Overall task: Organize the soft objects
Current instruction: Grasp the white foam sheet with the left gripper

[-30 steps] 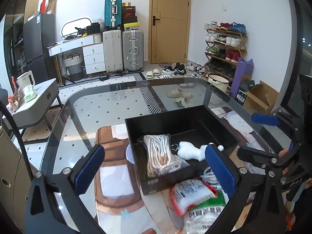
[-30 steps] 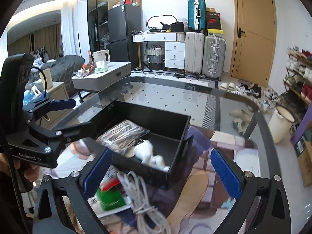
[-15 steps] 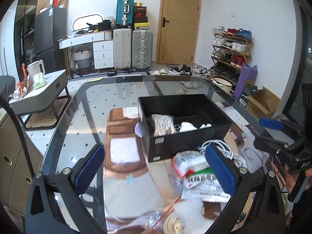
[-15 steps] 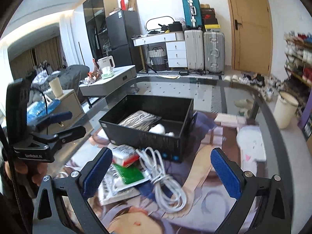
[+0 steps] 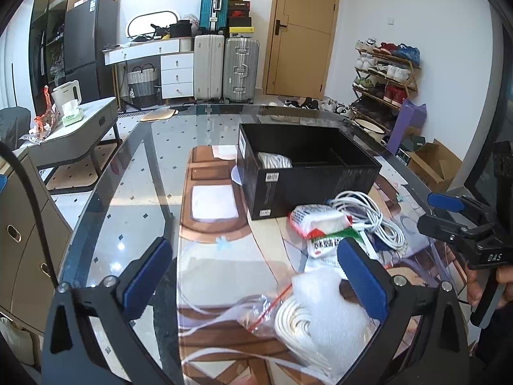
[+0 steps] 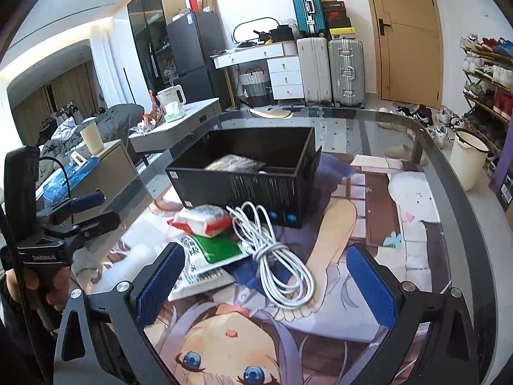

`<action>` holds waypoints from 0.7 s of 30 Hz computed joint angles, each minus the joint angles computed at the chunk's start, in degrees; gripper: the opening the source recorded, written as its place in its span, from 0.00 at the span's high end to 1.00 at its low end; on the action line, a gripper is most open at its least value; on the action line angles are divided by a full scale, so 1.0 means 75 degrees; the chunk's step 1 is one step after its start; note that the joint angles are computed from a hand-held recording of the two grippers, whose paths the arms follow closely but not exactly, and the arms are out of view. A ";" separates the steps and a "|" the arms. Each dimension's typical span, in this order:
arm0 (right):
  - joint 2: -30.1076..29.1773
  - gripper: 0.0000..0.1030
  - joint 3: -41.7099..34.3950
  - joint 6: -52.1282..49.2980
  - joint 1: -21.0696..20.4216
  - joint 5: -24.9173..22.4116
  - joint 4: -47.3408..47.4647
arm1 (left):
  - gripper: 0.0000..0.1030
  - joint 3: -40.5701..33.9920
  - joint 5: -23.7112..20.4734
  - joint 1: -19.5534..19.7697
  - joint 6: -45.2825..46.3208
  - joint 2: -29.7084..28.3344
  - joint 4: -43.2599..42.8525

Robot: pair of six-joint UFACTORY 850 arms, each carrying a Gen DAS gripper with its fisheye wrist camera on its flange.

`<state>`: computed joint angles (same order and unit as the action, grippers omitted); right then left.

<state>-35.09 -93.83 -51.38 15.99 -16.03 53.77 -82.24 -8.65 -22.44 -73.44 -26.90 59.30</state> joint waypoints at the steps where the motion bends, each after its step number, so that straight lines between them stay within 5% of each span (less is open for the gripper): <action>1: -0.0009 0.01 0.0002 0.0141 0.0005 0.0020 -0.0164 | 0.00 0.0010 -0.0018 -0.0015 0.0094 0.0001 -0.0087; 10: -0.0042 0.01 0.0025 0.0448 0.0015 0.0046 -0.0469 | 0.00 0.0314 0.0095 -0.0095 0.0173 0.0125 -0.0020; 21: -0.0102 0.01 -0.0001 0.0693 0.0059 0.0023 -0.0756 | 0.00 0.0329 0.0314 -0.0162 0.5379 0.0132 -0.4811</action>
<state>-35.85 -93.84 -46.18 16.43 -15.86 48.10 -79.77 -6.30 -23.66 -33.10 -25.91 23.22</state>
